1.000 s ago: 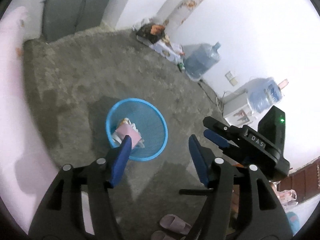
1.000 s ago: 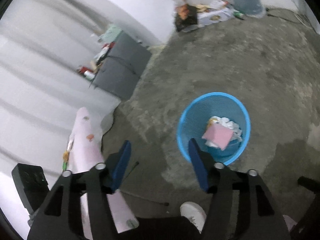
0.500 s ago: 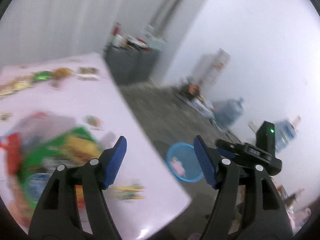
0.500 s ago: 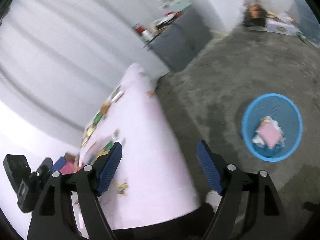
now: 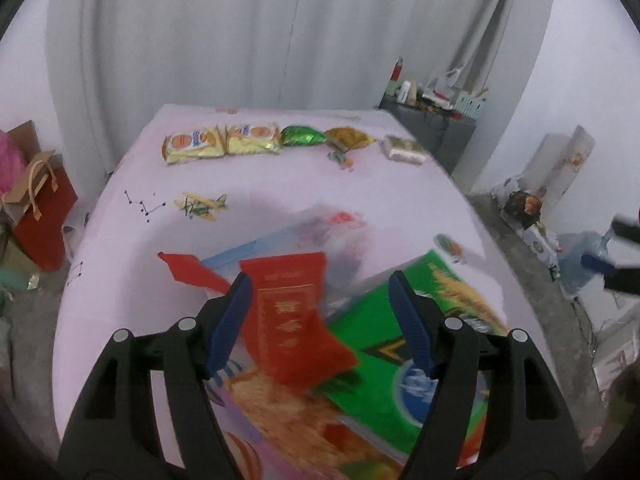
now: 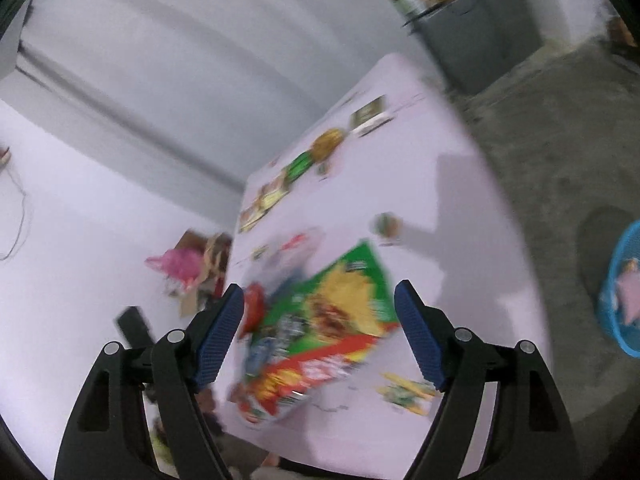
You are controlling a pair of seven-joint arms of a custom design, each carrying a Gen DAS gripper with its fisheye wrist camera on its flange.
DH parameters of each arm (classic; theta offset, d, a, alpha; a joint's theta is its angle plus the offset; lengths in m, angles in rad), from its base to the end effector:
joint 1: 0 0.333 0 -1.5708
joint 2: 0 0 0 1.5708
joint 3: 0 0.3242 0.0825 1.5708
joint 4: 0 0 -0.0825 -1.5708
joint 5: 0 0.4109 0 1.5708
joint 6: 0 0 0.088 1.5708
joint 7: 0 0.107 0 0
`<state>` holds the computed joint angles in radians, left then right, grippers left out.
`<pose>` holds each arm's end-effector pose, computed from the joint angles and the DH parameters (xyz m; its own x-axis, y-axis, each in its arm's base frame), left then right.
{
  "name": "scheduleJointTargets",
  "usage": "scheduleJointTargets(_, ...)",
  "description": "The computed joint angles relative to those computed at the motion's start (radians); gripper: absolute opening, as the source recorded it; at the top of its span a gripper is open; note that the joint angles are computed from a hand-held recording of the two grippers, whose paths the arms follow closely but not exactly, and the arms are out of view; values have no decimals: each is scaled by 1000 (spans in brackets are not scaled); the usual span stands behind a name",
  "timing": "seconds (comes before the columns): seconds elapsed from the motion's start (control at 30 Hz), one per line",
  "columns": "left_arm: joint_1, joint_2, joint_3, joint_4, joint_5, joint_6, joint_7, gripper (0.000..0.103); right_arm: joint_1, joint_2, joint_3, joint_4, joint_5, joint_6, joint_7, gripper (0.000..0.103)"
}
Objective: Collect trash
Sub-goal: 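Move both tools back over the snacks on the table, then grasp the red packet with the left gripper while the right grasps the clear flower-print bag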
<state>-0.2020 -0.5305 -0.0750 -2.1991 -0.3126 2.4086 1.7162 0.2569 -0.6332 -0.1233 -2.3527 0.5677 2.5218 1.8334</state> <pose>0.4414 -0.1361 0.6761 -0.3326 -0.9270 0.1733 -0.7230 0.1326 -0.6780 0.4314 0.0399 0.6485 -0.1498 -0.6822 -0.7157 -0.7312 0.5637 -0.3842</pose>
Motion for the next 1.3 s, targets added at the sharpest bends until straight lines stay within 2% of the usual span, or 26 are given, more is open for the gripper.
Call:
scheduleJointTargets(0.07,-6,20,15,-2,-12,-8,24,66,54,91,-34,83,57,-41,-28,76)
scheduleJointTargets(0.17,-13,39,22,-6,-37,-15,48,66,68,208,-43,183,135,-99,-42,76)
scheduleJointTargets(0.4,13,70,22,-5,-67,-36,49,66,24,442,-17,375,280,-249,-2,76)
scheduleJointTargets(0.6,26,72,26,-11,-85,-43,57,66,-44,583,51,491,283,-325,73,76)
scheduleJointTargets(0.67,29,71,24,-12,-87,-41,56,63,-66,616,76,516,281,-335,88,76)
scheduleJointTargets(0.83,39,73,22,-8,-83,-43,40,48,-103,676,115,552,298,-352,114,76)
scheduleJointTargets(1.03,34,67,37,-16,-114,-38,52,38,-119,708,139,562,290,-336,132,75)
scheduleJointTargets(1.13,30,60,43,-26,-135,-26,65,33,-126,703,142,547,311,-323,121,69)
scheduleJointTargets(1.3,26,53,50,-35,-159,-17,84,27,-133,687,140,510,351,-292,113,51)
